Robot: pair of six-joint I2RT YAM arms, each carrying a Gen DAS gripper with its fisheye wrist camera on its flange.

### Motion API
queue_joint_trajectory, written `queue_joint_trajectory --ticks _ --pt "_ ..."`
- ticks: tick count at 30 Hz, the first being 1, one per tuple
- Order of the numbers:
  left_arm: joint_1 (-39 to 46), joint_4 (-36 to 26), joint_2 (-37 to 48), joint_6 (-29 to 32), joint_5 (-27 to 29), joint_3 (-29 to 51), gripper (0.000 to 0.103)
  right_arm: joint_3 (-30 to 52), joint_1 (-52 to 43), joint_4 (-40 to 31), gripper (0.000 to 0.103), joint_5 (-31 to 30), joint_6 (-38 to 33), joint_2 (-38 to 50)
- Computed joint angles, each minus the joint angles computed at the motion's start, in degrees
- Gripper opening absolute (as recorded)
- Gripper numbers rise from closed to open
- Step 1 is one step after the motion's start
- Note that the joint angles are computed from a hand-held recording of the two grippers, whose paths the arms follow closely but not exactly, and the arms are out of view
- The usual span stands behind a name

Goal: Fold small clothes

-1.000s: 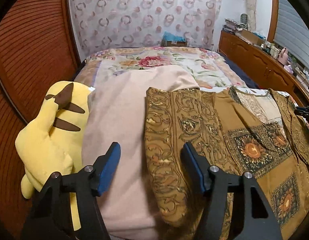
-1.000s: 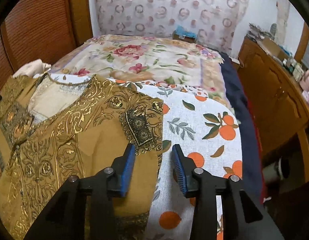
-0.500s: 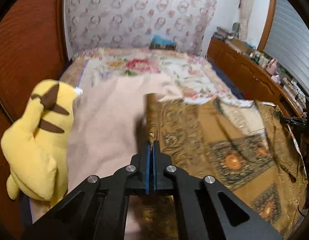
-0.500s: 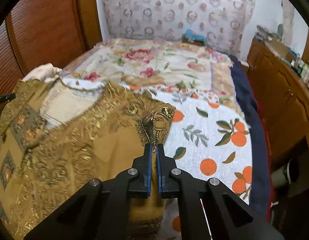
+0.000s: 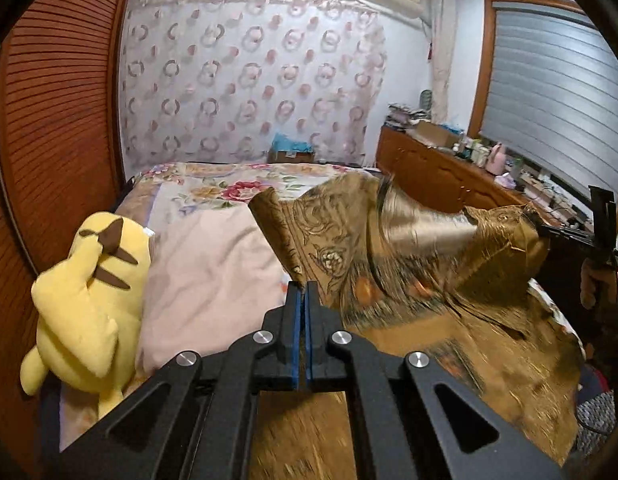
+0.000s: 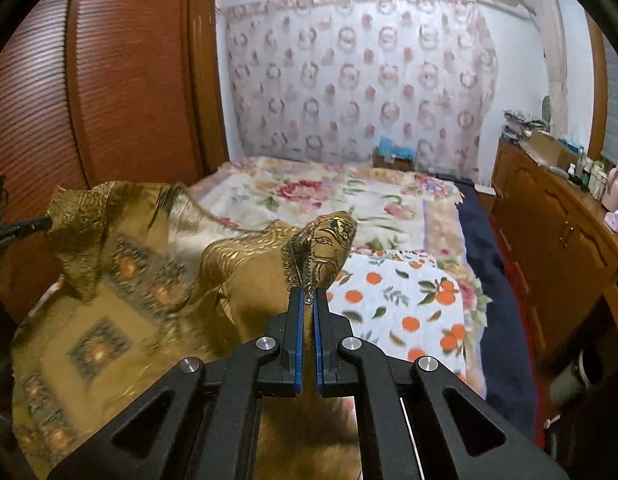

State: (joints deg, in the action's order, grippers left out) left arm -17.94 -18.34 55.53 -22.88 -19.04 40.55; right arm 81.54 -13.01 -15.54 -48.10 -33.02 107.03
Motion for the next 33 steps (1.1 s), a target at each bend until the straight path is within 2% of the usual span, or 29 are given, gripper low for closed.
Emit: queue_joint_trajectory --ticks 5,6,8,11,13,17,18,19,20,21,22,23,25,27,28,31,33 --pt "-10.88 -6.74 -10.53 -7.4 -9.17 -6.07 0.002 -9.45 -8.21 -3.3 0.004 -6.95 -7.68 -4.27" --pt "-13.85 -9.52 -13.51 -10.72 -11.55 -7.57 0.002 -10.82 -10.19 -5.19 0.004 -7.82 -10.53 -4.76" --pt "-17.98 -14.07 -16.48 -15.18 -14.95 -8.73 0.002 -12.08 -13.99 -10.35 0.004 -9.23 -16.37 -5.06" --pt "-26.39 -23.58 -20.82 -24.94 -21.96 -10.04 0.002 -12.14 -20.4 -21.51 0.004 -9.7 -27.71 -4.88" --pt "-30.89 -28.96 -20.9 -30.92 -25.35 -10.05 0.002 -11.72 -23.29 -26.16 0.004 -9.13 -32.68 -4.29" --pt "-35.55 -33.73 -19.57 -37.82 -27.55 -10.83 0.003 -8.36 -27.73 -36.77 0.004 -6.9 -42.84 -0.84" --pt "-35.9 -34.48 -18.51 -38.62 -28.02 -10.68 0.003 -8.61 -28.13 -37.07 0.004 -5.83 -44.12 -1.09" --pt "-35.56 -34.51 -18.14 -38.31 -27.85 -10.69 0.005 -9.57 -28.4 -35.32 0.008 -5.24 -43.73 -1.97" --pt "-35.86 -34.87 -17.46 -39.04 -28.08 -10.43 0.012 -9.02 -28.04 -35.04 0.011 -4.84 -42.87 -2.26" --pt "-35.65 -35.26 -17.56 -39.09 -28.47 -10.29 0.024 -8.99 -27.71 -34.61 0.014 -4.84 -41.96 -2.7" --pt "-35.86 -35.87 -18.07 -39.31 -29.05 -10.16 0.03 -7.7 -27.99 -35.48 0.019 -5.44 -41.98 -2.21" --pt "-35.82 -36.13 -18.53 -39.03 -29.43 -9.87 0.041 -7.37 -28.1 -35.73 0.022 -5.98 -41.27 -2.86" --pt "-35.32 -36.28 -19.58 -37.73 -29.99 -9.29 0.049 -7.08 -28.18 -34.43 0.037 -7.24 -39.11 -3.78" --pt "-33.87 -35.91 -20.09 -35.91 -29.66 -8.95 0.075 -9.88 -28.27 -31.36 0.048 -7.73 -36.4 -7.03" --pt "-33.3 -35.54 -19.87 -34.83 -29.76 -8.71 0.079 -10.53 -28.06 -29.68 0.049 -7.75 -34.89 -7.72" --pt "-29.16 -31.71 -19.36 -28.75 -27.69 -8.6 0.079 -13.49 -26.2 -23.65 0.058 -6.87 -30.47 -9.71" --pt "-25.73 -28.6 -18.26 -24.89 -25.89 -8.85 0.08 -15.47 -23.12 -18.98 0.059 -5.04 -25.67 -10.94"
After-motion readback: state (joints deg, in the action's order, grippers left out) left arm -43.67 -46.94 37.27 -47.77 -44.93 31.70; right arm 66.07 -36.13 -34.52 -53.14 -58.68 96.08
